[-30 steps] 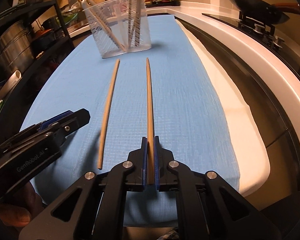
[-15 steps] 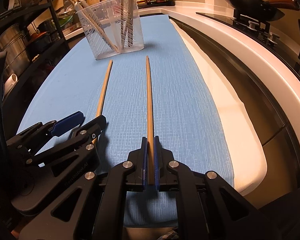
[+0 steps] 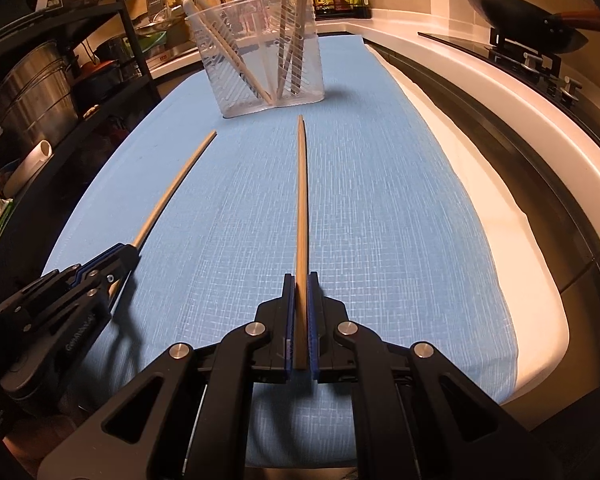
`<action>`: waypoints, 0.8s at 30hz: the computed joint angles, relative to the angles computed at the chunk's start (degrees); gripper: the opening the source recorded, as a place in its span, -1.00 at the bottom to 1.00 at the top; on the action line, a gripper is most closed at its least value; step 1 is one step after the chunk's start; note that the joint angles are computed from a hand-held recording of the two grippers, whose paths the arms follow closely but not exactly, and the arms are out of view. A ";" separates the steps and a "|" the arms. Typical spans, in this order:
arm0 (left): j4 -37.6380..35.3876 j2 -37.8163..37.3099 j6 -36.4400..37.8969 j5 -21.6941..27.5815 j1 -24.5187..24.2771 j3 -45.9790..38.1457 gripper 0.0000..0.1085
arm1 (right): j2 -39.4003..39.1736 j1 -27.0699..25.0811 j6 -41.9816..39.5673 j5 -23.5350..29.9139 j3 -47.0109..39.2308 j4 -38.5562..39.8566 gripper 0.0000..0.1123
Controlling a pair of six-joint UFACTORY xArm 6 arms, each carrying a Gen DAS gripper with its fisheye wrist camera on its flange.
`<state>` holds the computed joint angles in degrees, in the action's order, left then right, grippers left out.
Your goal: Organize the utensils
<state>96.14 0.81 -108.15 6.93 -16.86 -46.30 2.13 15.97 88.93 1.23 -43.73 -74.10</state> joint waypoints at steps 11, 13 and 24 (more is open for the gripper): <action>5.16 -0.30 -6.30 0.86 -0.11 0.15 -0.87 | 1.08 1.26 13.14 3.16 -3.07 -14.44 -0.86; 6.87 -0.28 -8.74 0.17 0.22 -0.02 -0.87 | 1.18 1.51 14.60 3.89 -3.35 -16.10 -0.86; 11.42 -1.53 -15.53 3.52 -1.79 1.40 -0.87 | 1.59 1.83 17.66 5.07 -4.14 -18.87 -0.86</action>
